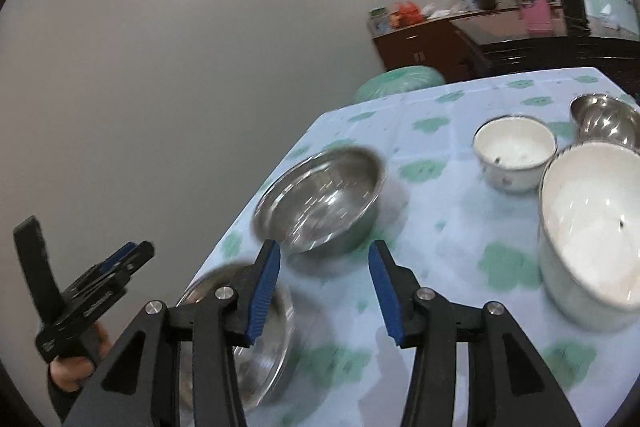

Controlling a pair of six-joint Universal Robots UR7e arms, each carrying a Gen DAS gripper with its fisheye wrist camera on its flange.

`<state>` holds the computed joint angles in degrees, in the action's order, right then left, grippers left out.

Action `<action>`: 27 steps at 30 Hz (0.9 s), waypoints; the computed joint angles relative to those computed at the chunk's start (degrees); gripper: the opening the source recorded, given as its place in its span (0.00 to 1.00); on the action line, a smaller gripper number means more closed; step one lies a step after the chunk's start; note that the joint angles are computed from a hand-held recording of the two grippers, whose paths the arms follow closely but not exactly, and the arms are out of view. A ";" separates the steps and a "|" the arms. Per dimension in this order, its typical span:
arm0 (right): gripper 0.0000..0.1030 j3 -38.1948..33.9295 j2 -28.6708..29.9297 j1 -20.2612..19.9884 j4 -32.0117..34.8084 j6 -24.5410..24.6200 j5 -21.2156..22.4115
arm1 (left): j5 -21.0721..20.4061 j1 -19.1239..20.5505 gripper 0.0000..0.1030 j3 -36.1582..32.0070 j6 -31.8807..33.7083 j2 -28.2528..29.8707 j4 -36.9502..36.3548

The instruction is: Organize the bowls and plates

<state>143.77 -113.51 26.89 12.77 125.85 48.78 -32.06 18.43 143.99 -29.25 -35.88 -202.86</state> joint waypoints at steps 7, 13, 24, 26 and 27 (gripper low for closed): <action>0.48 -8.90 10.29 16.81 -9.79 16.42 15.56 | -9.42 12.25 0.69 -12.14 17.77 -1.49 5.99; 0.48 -12.71 17.26 21.58 -12.74 19.16 23.08 | -16.56 18.09 0.69 -19.34 19.83 -1.08 15.64; 0.48 -17.92 25.28 25.24 -12.62 20.18 29.83 | -20.36 21.81 0.67 -27.39 20.66 3.37 24.20; 0.48 -18.33 26.26 25.82 -12.94 20.23 31.14 | -20.49 22.70 0.64 -28.76 20.08 3.86 26.19; 0.47 -18.32 26.41 25.63 -12.99 20.27 30.72 | -21.20 23.22 0.59 -29.39 19.93 3.90 27.64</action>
<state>125.45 -87.10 52.52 -0.22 146.12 79.50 -53.26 41.65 114.60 -9.33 -31.97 -175.22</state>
